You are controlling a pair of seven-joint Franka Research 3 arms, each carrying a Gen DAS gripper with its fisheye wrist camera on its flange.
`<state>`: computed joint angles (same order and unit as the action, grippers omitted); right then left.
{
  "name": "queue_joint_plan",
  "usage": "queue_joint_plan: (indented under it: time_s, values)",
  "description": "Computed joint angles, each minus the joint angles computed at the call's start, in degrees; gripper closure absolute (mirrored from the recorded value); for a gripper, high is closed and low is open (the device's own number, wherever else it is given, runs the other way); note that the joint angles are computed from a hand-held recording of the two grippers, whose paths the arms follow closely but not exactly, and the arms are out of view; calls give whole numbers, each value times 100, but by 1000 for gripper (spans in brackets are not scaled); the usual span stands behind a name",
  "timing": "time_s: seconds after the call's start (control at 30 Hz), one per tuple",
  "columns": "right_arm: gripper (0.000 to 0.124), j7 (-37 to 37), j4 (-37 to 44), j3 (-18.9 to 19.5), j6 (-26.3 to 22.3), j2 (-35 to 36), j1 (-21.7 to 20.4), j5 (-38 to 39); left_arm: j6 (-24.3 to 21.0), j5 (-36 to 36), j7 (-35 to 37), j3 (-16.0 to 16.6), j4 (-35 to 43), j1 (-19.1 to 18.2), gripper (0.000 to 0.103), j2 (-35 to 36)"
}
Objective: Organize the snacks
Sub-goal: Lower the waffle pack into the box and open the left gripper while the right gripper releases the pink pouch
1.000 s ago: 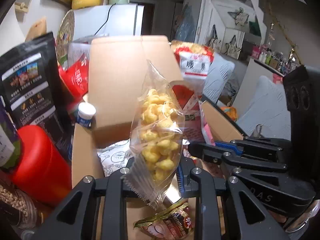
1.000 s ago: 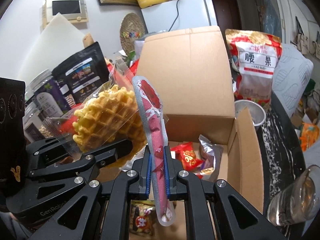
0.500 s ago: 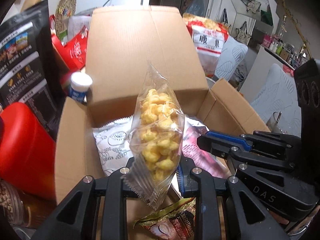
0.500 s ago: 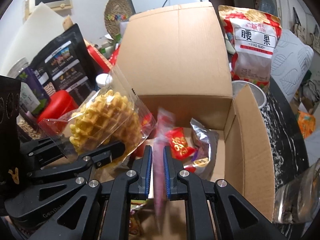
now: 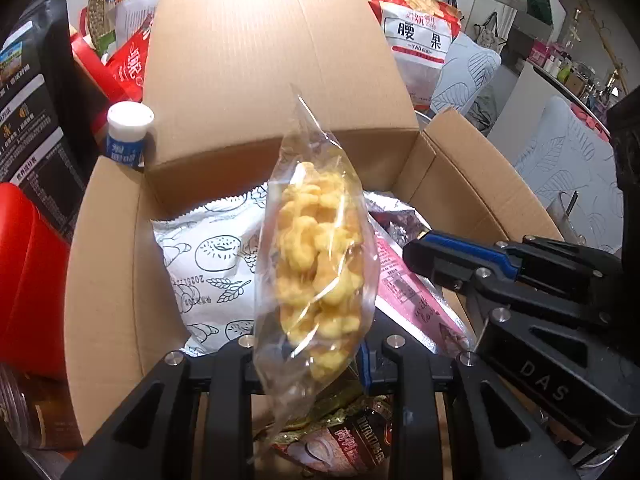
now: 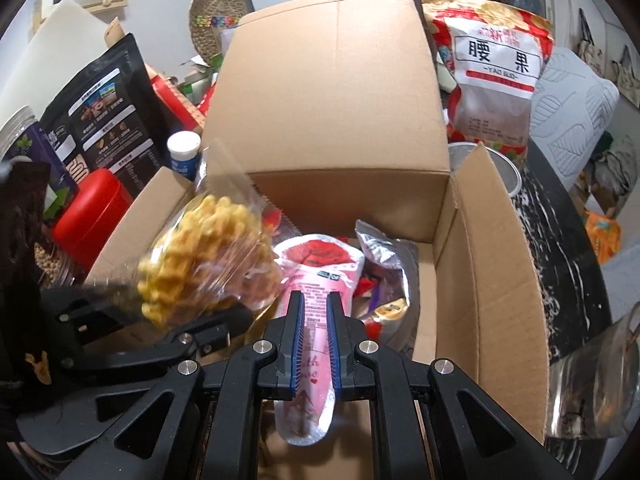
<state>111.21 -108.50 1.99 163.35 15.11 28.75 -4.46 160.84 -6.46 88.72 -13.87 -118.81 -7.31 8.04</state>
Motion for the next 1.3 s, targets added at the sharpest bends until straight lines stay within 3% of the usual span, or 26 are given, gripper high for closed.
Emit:
queue_joint_plan:
  time_s: [0.17, 0.33, 0.8, 0.87, 0.93, 0.97, 1.0, 1.13, 1.3]
  values:
    - [112, 231, -132, -102, 7, -158, 84, -274, 39, 338, -312, 74, -81, -85, 75, -105]
    - [112, 616, -289, -157, -4, -370, 132, -686, 198, 712, -749, 159, -234, -154, 60, -310]
    - [112, 1560, -867, 157, 32, -1158, -140, -1683, 404, 1320, -1489, 267, -837, -255, 60, -1190]
    - [107, 1733, -986, 240, 45, -1337, -198, -1869, 411, 1420, -1600, 282, -923, -274, 60, -1338]
    - [90, 1883, -1121, 344, 115, -1509, -281, -1987, 462, 1486, -1681, 302, -1063, -298, 60, -1545]
    - [88, 1929, -1199, 404, 160, -1600, -328, -2019, 476, 1551, -1755, 299, -1112, -297, 60, -1624]
    - [87, 2005, -1285, 471, 184, -1718, -376, -2085, 449, 1703, -1922, 267, -1190, -259, 57, -1760]
    - [76, 2286, -1542, 752, 250, -2076, -622, -2357, 618, 2044, -2318, 226, -1511, -197, 25, -2182]
    - [73, 2450, -1845, 1128, 240, -2510, -925, -2476, 678, 2185, -2522, 297, -1822, -270, 25, -2671]
